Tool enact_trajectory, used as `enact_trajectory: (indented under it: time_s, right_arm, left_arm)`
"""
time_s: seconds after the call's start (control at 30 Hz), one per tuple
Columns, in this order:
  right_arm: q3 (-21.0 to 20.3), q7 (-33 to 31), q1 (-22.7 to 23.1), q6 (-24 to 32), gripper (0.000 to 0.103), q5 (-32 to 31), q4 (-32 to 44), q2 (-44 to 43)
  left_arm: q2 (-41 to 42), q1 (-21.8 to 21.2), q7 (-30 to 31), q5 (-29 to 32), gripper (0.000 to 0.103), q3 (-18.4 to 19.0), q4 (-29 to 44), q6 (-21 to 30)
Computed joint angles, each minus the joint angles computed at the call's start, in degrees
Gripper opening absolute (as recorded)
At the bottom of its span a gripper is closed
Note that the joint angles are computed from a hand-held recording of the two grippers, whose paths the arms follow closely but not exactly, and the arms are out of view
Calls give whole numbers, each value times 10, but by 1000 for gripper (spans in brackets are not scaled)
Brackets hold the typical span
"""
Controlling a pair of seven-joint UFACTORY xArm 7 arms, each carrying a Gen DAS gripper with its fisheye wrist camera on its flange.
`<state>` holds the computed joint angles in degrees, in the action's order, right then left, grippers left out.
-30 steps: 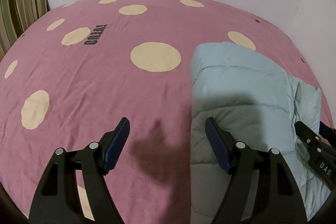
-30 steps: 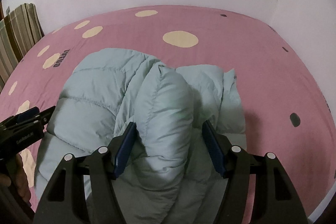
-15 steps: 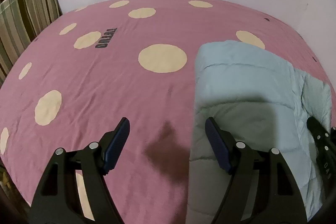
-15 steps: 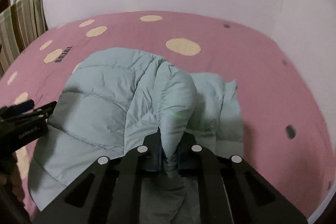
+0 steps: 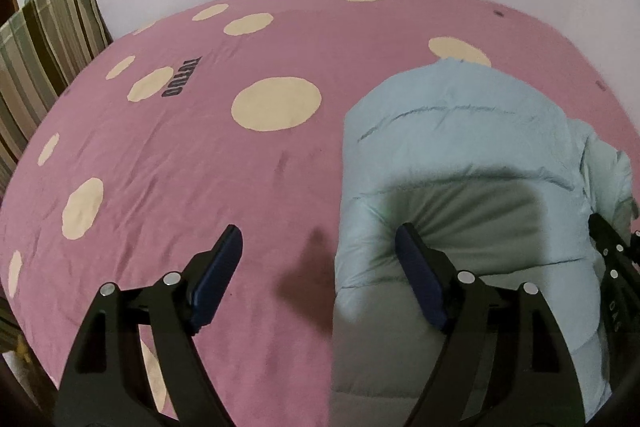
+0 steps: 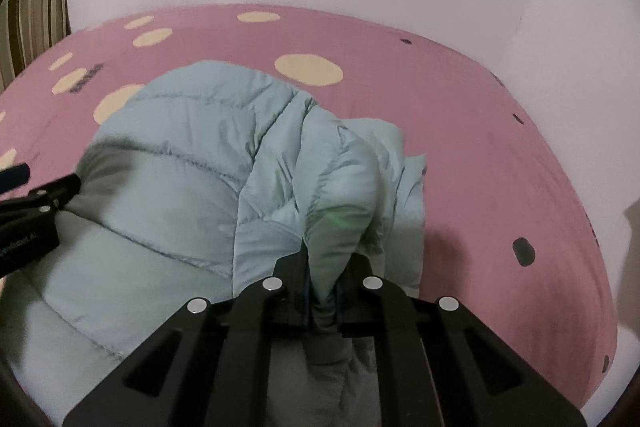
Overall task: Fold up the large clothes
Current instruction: 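Grasp the jacket edge with the right gripper while the left gripper presses the bundle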
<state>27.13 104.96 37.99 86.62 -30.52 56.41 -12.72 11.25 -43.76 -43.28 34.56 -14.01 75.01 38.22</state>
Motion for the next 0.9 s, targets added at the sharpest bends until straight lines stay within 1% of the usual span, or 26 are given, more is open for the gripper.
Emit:
enact_trajectory:
  time_s: [0.2,0.33,0.6,0.9]
  right_arm:
    - [-6,13,-2,-33,9,10,-33,-2]
    - [-5,27,-3,-44,9,9,-46,-2]
    - [-6,45,0,-42,9,0,-46,11]
    - [-10,46,4,-43,9,1,-48,9]
  left_arm:
    - [16,-15,-25,26,81,4,8,9]
    - [28,-26,-50,50,81,11,11,9]
    - [36,-46,-114,116,82,21,5,7]
    - [42,-46,-129,131,82,22,3,1]
